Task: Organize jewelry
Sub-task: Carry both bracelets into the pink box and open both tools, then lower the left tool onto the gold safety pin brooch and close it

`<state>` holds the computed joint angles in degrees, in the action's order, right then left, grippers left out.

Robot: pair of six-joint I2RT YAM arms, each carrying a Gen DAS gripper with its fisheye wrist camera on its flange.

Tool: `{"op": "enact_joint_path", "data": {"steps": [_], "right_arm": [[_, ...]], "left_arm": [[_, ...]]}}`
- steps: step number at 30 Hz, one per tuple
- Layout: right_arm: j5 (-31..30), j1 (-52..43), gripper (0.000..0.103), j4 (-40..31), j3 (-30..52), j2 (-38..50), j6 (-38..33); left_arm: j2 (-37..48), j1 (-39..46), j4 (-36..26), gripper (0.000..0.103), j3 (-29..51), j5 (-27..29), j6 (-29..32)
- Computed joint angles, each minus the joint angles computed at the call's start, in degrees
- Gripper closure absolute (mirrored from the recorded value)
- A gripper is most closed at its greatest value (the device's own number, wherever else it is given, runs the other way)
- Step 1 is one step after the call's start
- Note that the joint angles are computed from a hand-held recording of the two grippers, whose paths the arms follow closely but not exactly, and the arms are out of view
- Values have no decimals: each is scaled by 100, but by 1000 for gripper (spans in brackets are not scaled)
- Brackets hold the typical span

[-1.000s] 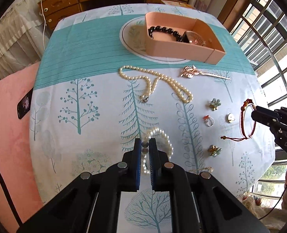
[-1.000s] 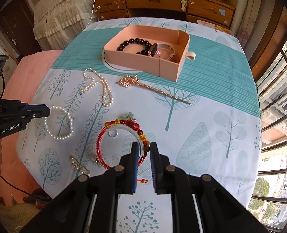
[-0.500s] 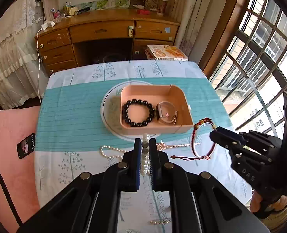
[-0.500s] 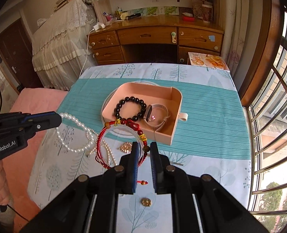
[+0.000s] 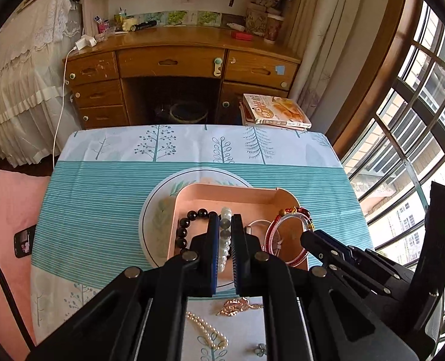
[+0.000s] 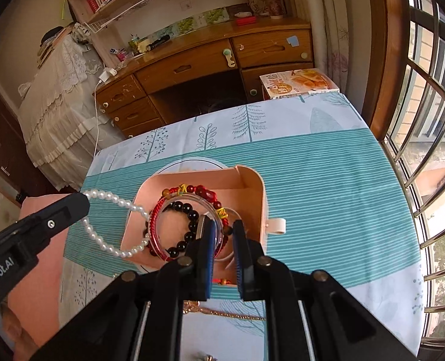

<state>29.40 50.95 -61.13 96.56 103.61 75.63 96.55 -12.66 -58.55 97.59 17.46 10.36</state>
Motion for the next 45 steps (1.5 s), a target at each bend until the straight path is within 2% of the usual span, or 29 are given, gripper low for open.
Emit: {"op": "enact_joint_path", "data": {"steps": [5, 6, 7, 8, 9, 10, 12, 23, 30, 38, 39, 41, 45], "right_arm": [[-215, -135, 90, 524, -375, 22, -199], [-246, -149, 90, 638, -478, 0, -257], [-294, -159, 90, 692, -528, 4, -308], [-322, -158, 90, 703, -548, 17, -334], [-315, -140, 90, 687, -561, 32, -329], [-295, -104, 90, 649, -540, 56, -326], [-231, -21, 90, 599, -517, 76, -345], [102, 492, 90, 220, -425, -58, -45], [577, 889, 90, -377, -13, -36, 274], [954, 1398, 90, -1066, 681, 92, 549], [991, 1474, 90, -1164, 781, 125, 559], [1000, 1605, 90, -1306, 957, 189, 551], [934, 1815, 90, -1517, 1218, 319, 547]], "left_arm": [[402, -101, 396, 97, -287, -234, -155], [451, -105, 450, 91, -343, -280, -161], [493, -102, 488, 69, -394, -317, -157], [520, -89, 508, 54, -438, -339, -136], [489, -60, 584, 23, -539, -334, -147], [398, -9, 742, 11, -696, -288, -189], [182, 107, 979, 11, -975, -151, -199], [-534, 727, 968, 11, -1467, 244, -19], [-1044, 1031, 837, 11, -1659, 270, 415], [-1583, 1797, 413, 11, -1669, 879, 1023], [-1649, 1904, 367, 10, -1671, 954, 1107], [-1762, 2127, 275, 2, -1694, 1092, 1300], [-2010, 2500, 156, 1, -1862, 1241, 1708]]}}
